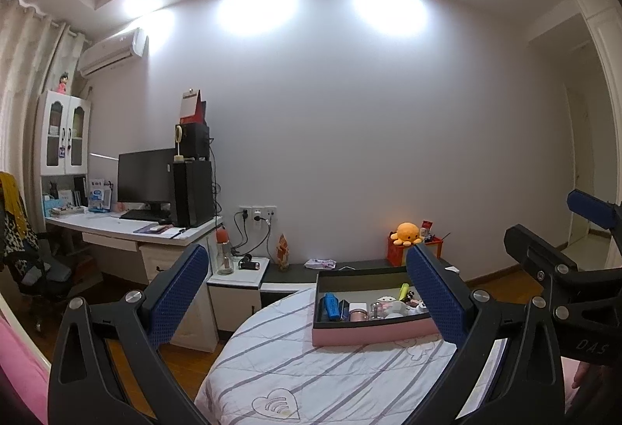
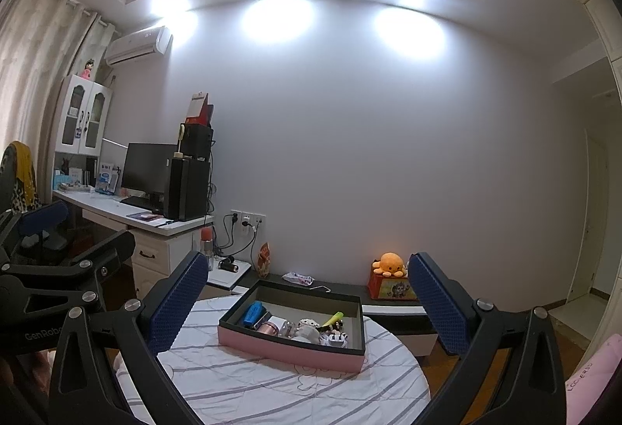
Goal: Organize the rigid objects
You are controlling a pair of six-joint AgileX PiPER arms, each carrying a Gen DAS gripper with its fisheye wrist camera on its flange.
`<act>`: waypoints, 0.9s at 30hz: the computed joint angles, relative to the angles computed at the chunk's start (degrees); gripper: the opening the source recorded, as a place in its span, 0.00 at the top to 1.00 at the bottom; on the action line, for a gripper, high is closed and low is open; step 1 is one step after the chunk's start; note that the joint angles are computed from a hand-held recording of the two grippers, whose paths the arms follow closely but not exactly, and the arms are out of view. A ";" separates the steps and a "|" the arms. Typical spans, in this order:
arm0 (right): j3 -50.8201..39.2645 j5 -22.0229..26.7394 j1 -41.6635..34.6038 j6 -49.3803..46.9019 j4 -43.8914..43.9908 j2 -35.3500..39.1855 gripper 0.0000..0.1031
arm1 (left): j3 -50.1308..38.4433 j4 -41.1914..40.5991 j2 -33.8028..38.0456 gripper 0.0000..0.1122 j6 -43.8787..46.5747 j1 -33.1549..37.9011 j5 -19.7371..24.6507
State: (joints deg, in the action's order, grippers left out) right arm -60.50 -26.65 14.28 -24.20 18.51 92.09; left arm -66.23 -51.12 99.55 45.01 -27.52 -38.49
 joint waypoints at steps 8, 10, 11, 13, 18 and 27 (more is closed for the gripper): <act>0.04 -0.17 -0.10 0.90 -0.91 0.06 0.00 | 0.21 1.01 -0.20 0.08 -0.83 0.19 -0.06; 0.00 -0.03 -0.19 1.01 -1.00 0.17 0.00 | -0.25 0.46 -0.03 0.08 -0.22 0.18 0.26; -0.05 0.13 -0.20 0.94 -0.90 0.20 0.00 | -0.42 0.12 0.08 0.08 0.10 0.09 0.18; -0.02 0.17 -0.21 0.66 -0.66 0.20 0.00 | -0.88 -0.43 0.33 0.08 0.76 -0.02 0.23; -0.20 0.33 -0.17 0.30 -0.18 0.28 0.00 | -1.27 -1.06 0.51 0.08 1.53 -0.15 0.37; -0.59 1.28 -0.90 1.65 -1.29 0.60 0.00 | -1.89 -2.85 0.93 0.08 3.20 -0.75 0.15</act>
